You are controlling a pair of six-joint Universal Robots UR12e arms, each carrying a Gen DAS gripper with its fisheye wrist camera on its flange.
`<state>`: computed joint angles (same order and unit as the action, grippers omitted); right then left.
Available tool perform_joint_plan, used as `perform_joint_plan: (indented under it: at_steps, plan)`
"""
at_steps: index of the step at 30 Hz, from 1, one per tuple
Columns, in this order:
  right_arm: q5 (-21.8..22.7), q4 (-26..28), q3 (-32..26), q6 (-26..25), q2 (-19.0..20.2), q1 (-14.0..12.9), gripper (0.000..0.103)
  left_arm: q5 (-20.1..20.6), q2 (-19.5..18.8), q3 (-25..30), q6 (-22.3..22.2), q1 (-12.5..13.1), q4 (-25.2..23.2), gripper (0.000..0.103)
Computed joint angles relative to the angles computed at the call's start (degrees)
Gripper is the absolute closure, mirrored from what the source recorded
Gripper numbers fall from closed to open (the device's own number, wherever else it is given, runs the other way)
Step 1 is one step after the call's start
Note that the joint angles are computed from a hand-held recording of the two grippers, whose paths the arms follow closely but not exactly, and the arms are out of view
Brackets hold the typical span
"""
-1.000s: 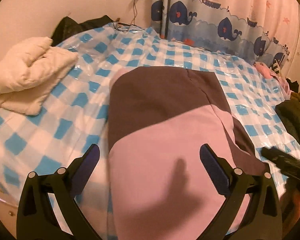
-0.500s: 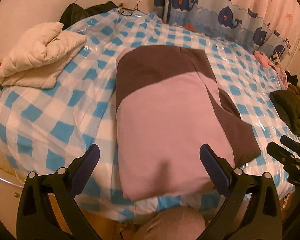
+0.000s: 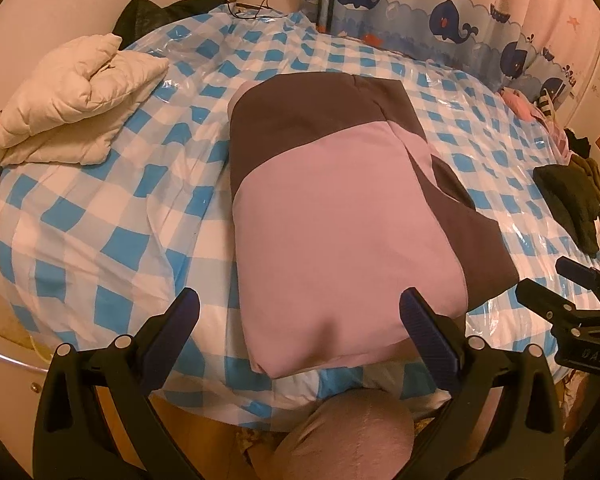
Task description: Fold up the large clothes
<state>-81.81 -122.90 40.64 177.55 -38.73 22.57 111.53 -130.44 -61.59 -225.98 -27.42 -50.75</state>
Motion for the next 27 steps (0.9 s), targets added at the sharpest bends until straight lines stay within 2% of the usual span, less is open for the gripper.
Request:
perform_joint_plan:
  at_steps: [20, 27]
  plan:
    - [1.9, 1.0, -0.4, 0.0, 0.3, 0.0, 0.007, 0.6, 0.6, -0.8, -0.8, 0.0, -0.7, 0.007]
    - [2.7, 1.1, -0.5, 0.1, 0.4, -0.1, 0.007, 0.7, 0.3, 0.0, -0.6, 0.1, -2.3, 0.007]
